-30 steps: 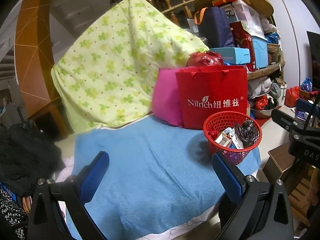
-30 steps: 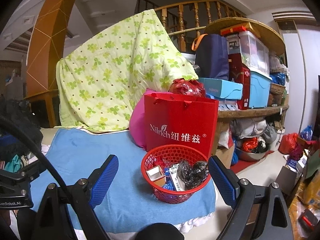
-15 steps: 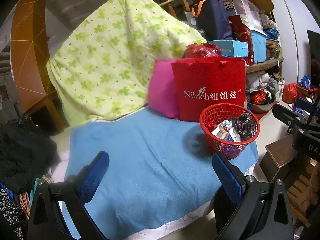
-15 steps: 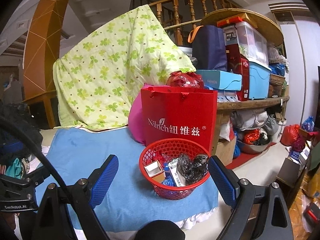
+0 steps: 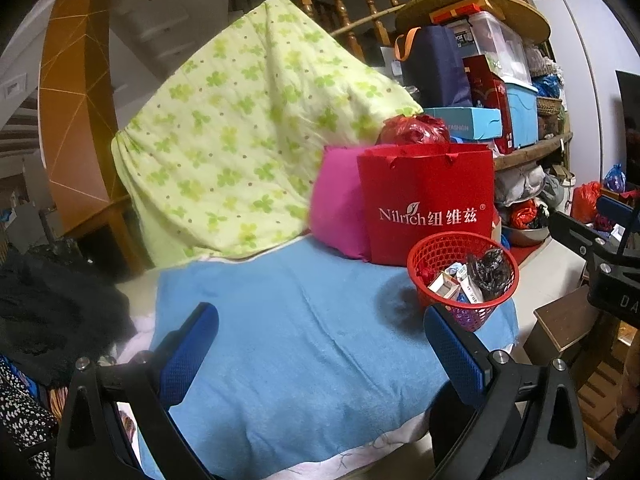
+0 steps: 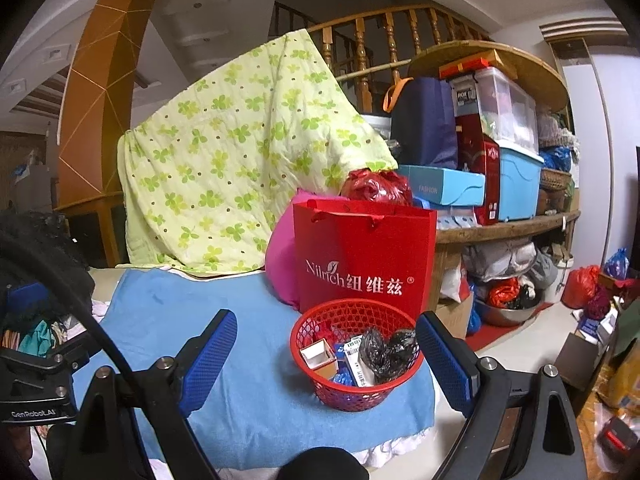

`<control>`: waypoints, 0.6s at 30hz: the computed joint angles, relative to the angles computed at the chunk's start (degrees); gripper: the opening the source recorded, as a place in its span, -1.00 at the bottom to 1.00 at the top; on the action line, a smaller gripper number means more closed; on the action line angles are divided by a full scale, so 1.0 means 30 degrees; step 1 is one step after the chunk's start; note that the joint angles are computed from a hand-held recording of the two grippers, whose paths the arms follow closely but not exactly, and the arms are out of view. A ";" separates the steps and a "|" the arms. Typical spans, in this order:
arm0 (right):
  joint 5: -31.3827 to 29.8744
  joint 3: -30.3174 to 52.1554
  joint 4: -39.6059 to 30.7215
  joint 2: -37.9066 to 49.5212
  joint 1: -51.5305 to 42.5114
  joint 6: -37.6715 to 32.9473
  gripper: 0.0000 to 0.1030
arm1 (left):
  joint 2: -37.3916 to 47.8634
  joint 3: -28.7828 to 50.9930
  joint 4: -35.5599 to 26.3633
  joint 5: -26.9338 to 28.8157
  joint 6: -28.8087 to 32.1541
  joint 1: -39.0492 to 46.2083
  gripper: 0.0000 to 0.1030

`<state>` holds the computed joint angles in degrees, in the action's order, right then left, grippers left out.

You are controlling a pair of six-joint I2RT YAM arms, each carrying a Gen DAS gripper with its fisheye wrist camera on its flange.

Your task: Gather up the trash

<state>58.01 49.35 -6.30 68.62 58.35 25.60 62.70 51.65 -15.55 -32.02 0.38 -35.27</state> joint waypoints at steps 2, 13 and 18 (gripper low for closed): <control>0.0167 0.0025 -0.0041 -0.0014 0.0128 -0.0091 0.80 | -0.0001 0.0014 -0.0019 0.0060 -0.0111 0.0015 0.98; -0.0734 -0.0357 -0.0305 -0.0056 -0.0460 0.0623 0.80 | 0.0715 0.0080 0.0096 0.0244 -0.0035 0.0083 0.98; -0.0951 -0.0608 -0.0285 -0.0343 -0.0668 0.0786 0.80 | 0.0737 0.0018 0.0091 0.0171 -0.0081 -0.0055 0.98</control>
